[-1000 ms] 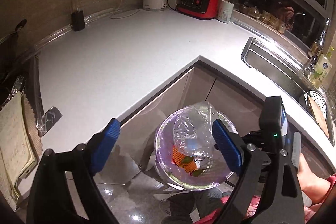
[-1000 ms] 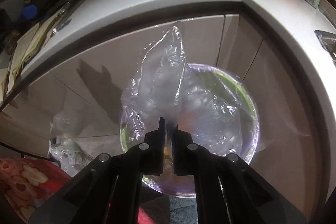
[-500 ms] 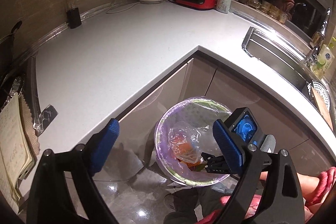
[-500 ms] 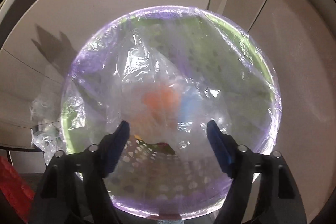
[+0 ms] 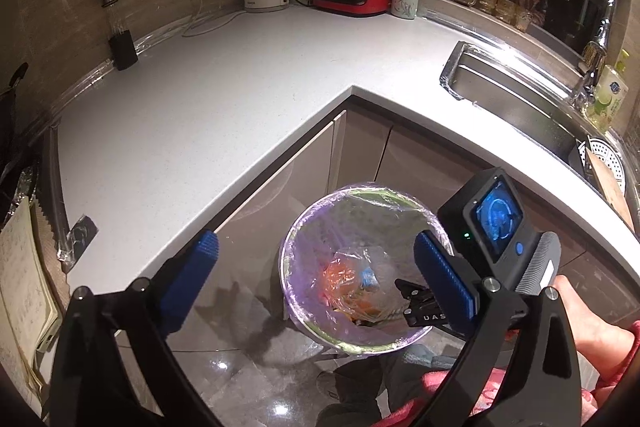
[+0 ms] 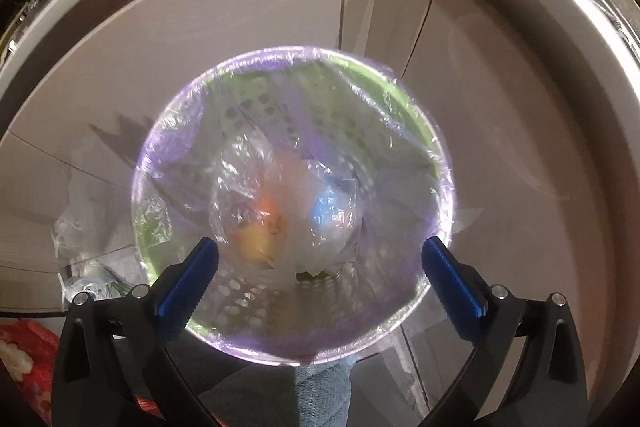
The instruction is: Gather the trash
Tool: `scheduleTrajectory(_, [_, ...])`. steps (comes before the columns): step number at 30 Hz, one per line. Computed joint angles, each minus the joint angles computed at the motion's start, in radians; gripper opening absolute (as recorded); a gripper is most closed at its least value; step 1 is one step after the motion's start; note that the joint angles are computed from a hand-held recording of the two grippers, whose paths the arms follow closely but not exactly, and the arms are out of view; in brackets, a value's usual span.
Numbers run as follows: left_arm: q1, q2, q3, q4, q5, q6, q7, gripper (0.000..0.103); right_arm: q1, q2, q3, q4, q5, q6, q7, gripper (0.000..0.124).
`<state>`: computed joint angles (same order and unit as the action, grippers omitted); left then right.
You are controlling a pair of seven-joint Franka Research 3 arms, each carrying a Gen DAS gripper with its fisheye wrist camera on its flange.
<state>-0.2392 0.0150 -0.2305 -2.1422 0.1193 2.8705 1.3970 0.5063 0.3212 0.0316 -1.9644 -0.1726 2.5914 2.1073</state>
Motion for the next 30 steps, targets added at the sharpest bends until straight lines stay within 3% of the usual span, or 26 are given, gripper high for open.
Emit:
scheduleTrajectory(4, [-0.005,-0.024,-0.003,-0.003,-0.079,0.038,0.039,0.094,0.003,-0.120,-0.021,-0.072,-0.065,0.074,0.076,0.101])
scheduleTrajectory(10, [-0.023,-0.081,0.006,-0.005,-0.092,0.144,0.026,0.095,-0.017,-0.315,-0.007,-0.130,-0.359,0.122,0.345,0.101])
scheduleTrajectory(12, [-0.027,-0.099,0.005,0.002,-0.066,0.172,0.003,0.095,-0.040,-0.367,0.021,-0.127,-0.455,0.113,0.413,0.101])
scheduleTrajectory(16, [0.012,-0.136,-0.029,0.030,0.114,0.175,-0.174,0.095,-0.091,-0.457,0.101,-0.104,-0.618,0.036,0.493,0.101])
scheduleTrajectory(18, [-0.004,-0.161,-0.019,0.028,0.122,0.175,-0.190,0.095,-0.117,-0.497,0.143,-0.100,-0.681,0.005,0.521,0.101])
scheduleTrajectory(23, [-0.052,-0.227,0.005,-0.003,0.095,0.192,-0.174,0.095,-0.174,-0.592,0.226,-0.120,-0.729,-0.014,0.552,0.101])
scheduleTrajectory(28, [-0.090,-0.279,0.022,-0.030,0.071,0.157,-0.175,0.095,-0.225,-0.670,0.293,-0.157,-0.741,-0.006,0.579,0.101])
scheduleTrajectory(30, [-0.061,-0.296,-0.008,-0.037,0.100,0.141,-0.219,0.095,-0.246,-0.697,0.314,-0.176,-0.747,0.015,0.596,0.101])
